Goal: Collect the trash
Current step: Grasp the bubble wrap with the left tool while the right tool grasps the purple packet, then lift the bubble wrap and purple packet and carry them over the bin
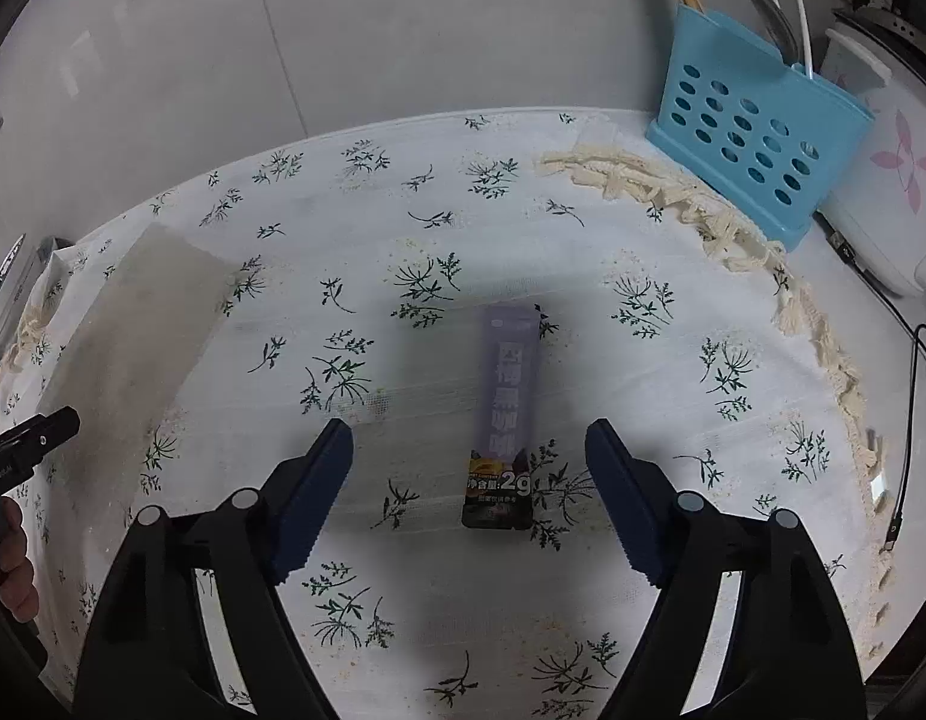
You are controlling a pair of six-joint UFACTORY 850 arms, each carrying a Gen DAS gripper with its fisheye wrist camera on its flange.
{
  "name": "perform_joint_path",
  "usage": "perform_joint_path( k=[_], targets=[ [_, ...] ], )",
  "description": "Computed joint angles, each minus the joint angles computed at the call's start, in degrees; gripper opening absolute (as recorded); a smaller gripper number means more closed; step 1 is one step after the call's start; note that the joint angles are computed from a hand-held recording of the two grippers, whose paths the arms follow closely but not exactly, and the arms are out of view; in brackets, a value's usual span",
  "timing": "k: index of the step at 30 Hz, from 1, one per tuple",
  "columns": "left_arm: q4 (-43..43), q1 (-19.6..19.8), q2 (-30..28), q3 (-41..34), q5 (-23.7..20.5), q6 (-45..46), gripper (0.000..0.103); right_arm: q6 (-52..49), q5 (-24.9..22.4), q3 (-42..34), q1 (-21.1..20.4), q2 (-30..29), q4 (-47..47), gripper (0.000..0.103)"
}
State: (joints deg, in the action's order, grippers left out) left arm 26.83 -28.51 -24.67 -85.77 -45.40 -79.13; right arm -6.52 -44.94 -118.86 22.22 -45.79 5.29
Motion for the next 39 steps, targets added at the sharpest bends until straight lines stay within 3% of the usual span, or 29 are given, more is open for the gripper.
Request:
perform_joint_path(
  k=[5, 10, 15, 22, 27, 33, 39],
  targets=[
    [-0.9, -0.4, -3.0, -3.4, -4.8, 4.4, 0.095, 1.2, -1.9, -1.2, -0.2, -1.2, 0.0, 0.058],
    [-3.1, -0.3, -5.1, -6.5, -8.4, 6.5, 0.092, 3.7, -5.6, -3.7, -0.1, -3.1, -0.9, 0.035],
    [-4.3, -0.5, -6.6, -9.2, -9.9, 9.3, 0.070, 5.5, -5.0, -3.1, 0.2, -3.0, -3.4, 0.023],
    [-6.7, -0.2, -7.6, -11.3, -10.8, 12.3, 0.050, 5.0, -5.6, -4.3, -0.2, -3.7, -1.9, 0.021],
    [-6.7, -0.4, -7.6, -11.4, -9.6, 12.8, 0.021, 4.7, -5.8, -4.4, -0.4, -3.7, -1.3, 0.021],
    [-5.8, -0.5, -6.6, -10.0, -8.3, 11.2, 0.011, 3.8, -4.2, -2.4, -0.3, -1.9, -1.1, 0.021],
    [-3.3, -1.3, -4.0, -7.3, -6.8, 7.5, 0.009, 2.4, -2.3, 0.5, -0.1, 0.7, -0.8, 0.021]
  ],
)
